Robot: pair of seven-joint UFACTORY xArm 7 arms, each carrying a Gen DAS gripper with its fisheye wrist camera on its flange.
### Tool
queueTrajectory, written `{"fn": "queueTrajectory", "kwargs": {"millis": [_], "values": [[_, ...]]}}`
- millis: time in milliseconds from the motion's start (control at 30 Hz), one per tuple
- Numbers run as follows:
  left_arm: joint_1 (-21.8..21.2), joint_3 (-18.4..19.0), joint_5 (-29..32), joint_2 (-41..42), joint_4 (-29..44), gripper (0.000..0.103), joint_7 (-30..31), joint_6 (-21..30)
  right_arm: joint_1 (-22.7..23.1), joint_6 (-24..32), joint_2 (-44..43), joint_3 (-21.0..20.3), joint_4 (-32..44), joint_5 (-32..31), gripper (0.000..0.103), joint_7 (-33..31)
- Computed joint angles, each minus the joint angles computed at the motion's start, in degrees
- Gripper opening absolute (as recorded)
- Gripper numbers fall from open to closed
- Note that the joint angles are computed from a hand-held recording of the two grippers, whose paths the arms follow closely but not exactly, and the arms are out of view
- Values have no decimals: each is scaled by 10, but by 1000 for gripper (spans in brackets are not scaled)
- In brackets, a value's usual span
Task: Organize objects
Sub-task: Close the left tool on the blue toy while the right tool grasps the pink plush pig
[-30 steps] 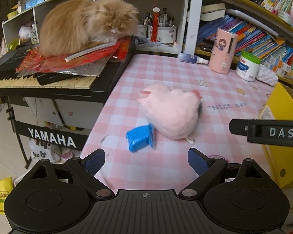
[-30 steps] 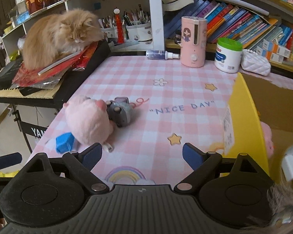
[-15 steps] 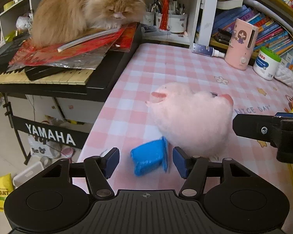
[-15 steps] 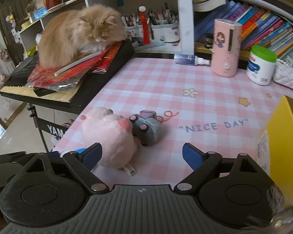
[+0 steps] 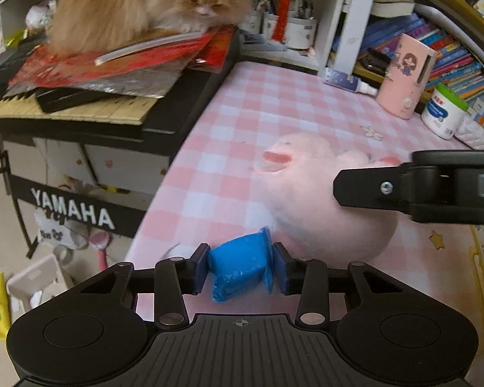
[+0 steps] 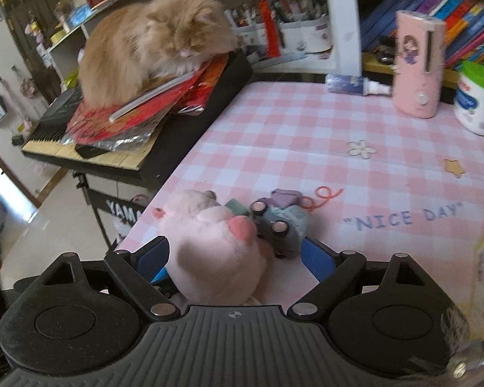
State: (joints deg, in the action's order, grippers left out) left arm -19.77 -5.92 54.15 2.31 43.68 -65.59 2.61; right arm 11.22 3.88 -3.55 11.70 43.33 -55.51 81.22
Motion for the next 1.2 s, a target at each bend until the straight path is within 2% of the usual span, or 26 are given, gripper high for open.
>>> {"fn": "queueTrajectory", "kwargs": {"millis": [100,300,333,400,467,500,600,667,767,833,900,1000,1200], "values": [[8,-4,-38,-19,-20,39,29,8,14,-9,25,-7,12,56,86,-69],[38,-32,-69,-54,-54,39,53,18,48,-16,74,-20,31,196,82,-227],[44,-38,-67,-59,-58,39,53,18,50,-19,79,-22,33,193,82,-227],[56,-49,-64,-69,-65,39,52,17,84,-20,87,-59,44,144,79,-194],[67,-60,-64,-79,-73,39,52,15,105,-30,89,-84,47,112,64,-179],[72,-65,-66,-85,-77,39,54,13,110,-33,86,-88,46,114,63,-188],[85,-79,-83,-104,-92,39,72,3,105,-27,74,-73,34,175,56,-244],[89,-85,-104,-121,-106,38,88,-6,107,-35,55,-79,19,153,55,-208],[78,-79,-154,-142,-127,38,128,-21,83,-41,17,-68,8,-5,55,-53],[72,-76,-179,-155,-139,38,148,-34,59,-30,-15,-43,-4,-61,55,16],[62,-69,-202,-169,-151,38,167,-45,45,-16,-50,-25,-26,-57,55,36],[43,-55,-231,-190,-168,38,195,-59,36,10,-98,-5,-60,-22,55,33],[-36,10,-283,-239,-213,38,261,-68,19,59,-179,48,-114,44,55,38]]}}
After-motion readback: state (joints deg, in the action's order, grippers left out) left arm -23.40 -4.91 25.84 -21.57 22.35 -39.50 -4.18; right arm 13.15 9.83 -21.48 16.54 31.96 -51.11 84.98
